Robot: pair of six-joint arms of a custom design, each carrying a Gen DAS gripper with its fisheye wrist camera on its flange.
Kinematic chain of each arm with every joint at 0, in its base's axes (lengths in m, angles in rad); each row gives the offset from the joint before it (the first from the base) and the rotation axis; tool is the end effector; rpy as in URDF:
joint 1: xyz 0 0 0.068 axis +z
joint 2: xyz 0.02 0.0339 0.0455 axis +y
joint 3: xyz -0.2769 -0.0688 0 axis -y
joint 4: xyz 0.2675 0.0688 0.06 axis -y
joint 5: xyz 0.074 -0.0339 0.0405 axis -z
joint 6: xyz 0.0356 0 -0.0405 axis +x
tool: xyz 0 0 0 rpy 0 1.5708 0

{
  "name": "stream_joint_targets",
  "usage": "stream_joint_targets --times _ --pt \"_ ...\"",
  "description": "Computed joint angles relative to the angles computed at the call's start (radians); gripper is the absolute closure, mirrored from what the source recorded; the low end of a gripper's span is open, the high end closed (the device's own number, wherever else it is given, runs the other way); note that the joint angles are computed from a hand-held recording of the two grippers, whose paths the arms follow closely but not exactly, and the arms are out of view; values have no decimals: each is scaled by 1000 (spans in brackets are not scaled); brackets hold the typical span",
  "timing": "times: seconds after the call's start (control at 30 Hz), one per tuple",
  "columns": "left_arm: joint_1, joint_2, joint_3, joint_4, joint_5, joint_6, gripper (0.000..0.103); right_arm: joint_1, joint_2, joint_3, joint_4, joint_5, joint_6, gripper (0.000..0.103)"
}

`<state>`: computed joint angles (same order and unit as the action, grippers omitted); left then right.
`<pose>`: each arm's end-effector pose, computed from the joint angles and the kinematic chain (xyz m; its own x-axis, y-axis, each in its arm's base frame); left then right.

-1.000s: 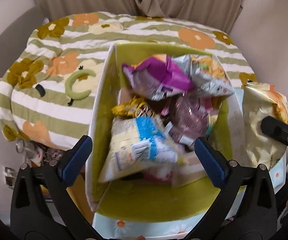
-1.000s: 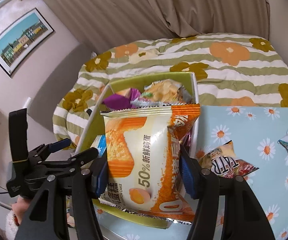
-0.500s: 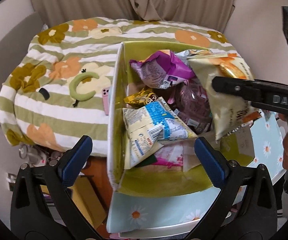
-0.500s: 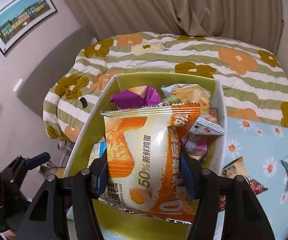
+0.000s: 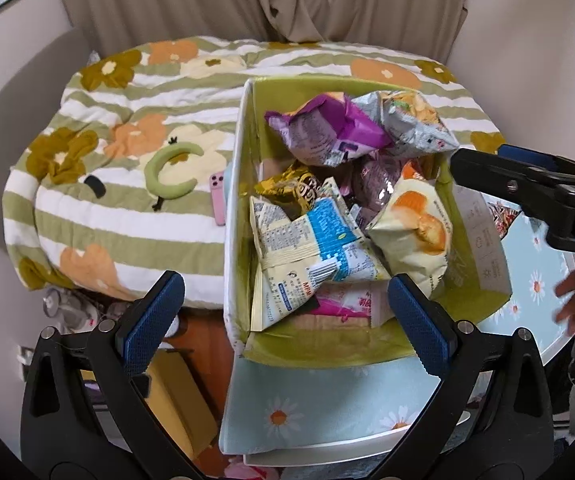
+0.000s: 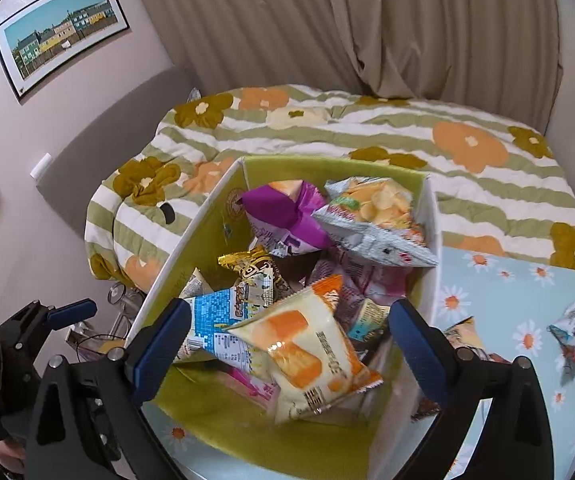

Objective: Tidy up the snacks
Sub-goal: 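Move both tools back over the last snacks on the mat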

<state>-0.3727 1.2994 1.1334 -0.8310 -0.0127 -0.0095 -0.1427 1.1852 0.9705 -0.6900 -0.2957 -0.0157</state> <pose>0.2600 -0.1012 0.3032 -0.7856 0.2969 -0.5429 0.3502 0.9366 0.0055 0.2556 -0.0262 0.2867 -0.7775 0.0965 -0.6214 -0.0544 0.9741 0.2194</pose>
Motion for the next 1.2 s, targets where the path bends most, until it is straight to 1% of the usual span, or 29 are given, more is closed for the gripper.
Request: stream_joint_targets --times 0.07,0.23,0.33,0.37,0.5,0.63,0.77,0.83,0.93,0.97,1.0,1.1,1.2 --pt "-22 -18 2 6 -12 -4 2 -25 -42 -2 -13 -7 -7 4" --pt "-105 -32 34 4 -54 -29 2 -150 -112 33 -121 -29 -86 4" --pt "-188 -26 59 3 -80 -74 2 -289 -141 48 -168 -76 -180 4" --pt "-220 -19 68 3 -91 -93 2 -360 -139 60 -192 -112 -230 4" --pt "-345 24 110 -4 -138 -182 2 -601 -94 113 -253 -211 -395 4" --pt "-485 96 166 12 -204 -282 2 -795 31 200 -287 -258 -562 4" --pt "-628 245 276 -5 -318 -368 2 -907 193 306 -309 -279 -684 4" --pt "-688 338 343 -17 -376 -401 2 -938 272 354 -308 -270 -735 4" --pt "-745 461 433 -43 -425 -442 2 -972 377 416 -306 -262 -800 4" --pt "-767 525 485 -62 -444 -462 2 -981 428 449 -311 -257 -825 4" --pt "-776 553 505 -70 -456 -469 2 -988 460 470 -316 -256 -843 4" --pt "-816 703 632 -130 -519 -504 2 -994 560 525 -308 -240 -893 4" --pt "-828 828 750 -198 -550 -542 2 -988 653 573 -299 -218 -929 4"
